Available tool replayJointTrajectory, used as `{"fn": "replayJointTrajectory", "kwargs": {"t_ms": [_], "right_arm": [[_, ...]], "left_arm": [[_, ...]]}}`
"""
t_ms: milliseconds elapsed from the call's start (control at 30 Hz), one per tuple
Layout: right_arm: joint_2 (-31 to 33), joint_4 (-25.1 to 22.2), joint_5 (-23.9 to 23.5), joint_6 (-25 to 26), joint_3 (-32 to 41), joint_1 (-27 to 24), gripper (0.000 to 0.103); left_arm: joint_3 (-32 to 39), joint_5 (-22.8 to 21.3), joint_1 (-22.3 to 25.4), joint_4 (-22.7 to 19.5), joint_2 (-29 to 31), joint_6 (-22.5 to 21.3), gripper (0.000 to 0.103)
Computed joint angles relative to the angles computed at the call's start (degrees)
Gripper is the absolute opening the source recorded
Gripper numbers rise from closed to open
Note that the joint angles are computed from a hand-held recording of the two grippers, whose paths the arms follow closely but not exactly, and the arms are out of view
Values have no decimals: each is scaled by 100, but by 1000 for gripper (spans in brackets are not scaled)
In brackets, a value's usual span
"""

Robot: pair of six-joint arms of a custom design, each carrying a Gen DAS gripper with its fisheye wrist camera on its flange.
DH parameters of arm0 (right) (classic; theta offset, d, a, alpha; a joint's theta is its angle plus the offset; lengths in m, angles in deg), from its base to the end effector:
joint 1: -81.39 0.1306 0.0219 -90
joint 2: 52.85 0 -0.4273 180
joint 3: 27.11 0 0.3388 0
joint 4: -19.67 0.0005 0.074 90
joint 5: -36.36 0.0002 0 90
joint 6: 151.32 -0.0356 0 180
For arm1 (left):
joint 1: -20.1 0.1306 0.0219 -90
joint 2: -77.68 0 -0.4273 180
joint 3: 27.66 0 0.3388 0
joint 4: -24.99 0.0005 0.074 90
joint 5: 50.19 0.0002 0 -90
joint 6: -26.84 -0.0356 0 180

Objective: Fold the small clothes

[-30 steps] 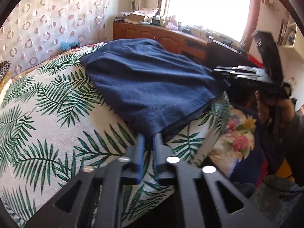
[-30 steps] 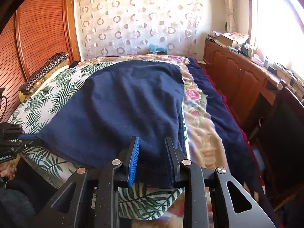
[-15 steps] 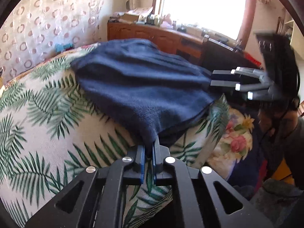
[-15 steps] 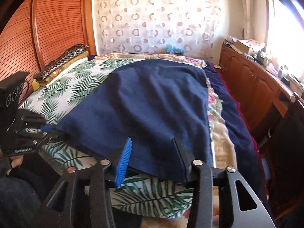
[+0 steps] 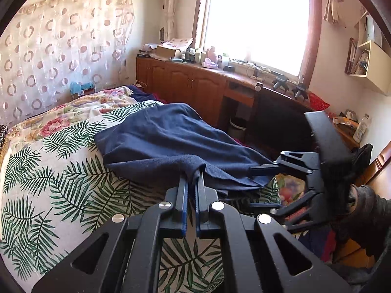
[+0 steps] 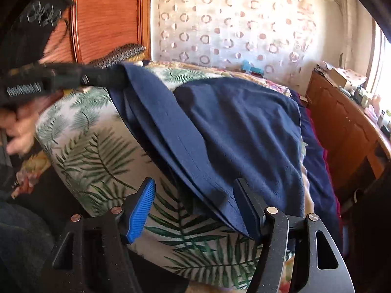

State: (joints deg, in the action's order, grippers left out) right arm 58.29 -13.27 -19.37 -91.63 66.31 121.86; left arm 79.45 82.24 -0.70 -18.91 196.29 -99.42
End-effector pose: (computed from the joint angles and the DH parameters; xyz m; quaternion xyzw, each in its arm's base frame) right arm 0.4425 0.3505 0.3459 0.0191 0.9051 -0.0399 0.4229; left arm 0.5665 -0.2414 0.3555 0.5197 0.7306 -0.3051 0.3212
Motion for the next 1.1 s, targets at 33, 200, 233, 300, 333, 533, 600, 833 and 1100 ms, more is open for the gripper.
{"fn": "replayJointTrajectory", "kwargs": {"t_ms": [33, 200, 233, 300, 333, 533, 600, 833, 1100], "right_arm": [[28, -130, 42, -18, 23, -47, 68], [29, -382, 45, -43, -72, -285, 66], [26, -384, 25, -18, -77, -310, 48], [18, -468, 30, 124, -14, -344, 9], [0, -474, 91, 242, 31, -355, 8], [-46, -415, 454, 1208, 690, -636, 7], [110, -465, 490, 1556, 1093, -756, 7], [1132, -976, -30, 2418, 2907, -1433, 7], [2130, -1965, -1278, 2198, 4515, -2174, 7]], "left_arm": [[21, 12, 0, -7, 14, 14, 5], [109, 35, 1, 26, 68, 153, 5], [114, 37, 1, 24, 64, 167, 5], [189, 57, 10, 26, 102, 209, 5], [156, 50, 15, 91, 62, 269, 5], [954, -50, 23, 188, 483, 835, 5], [1281, -197, -8, 235, 661, 996, 5], [3311, -875, -150, -378, 1853, 1395, 5], [6600, -1202, -181, -2184, 3585, 1460, 35]]}}
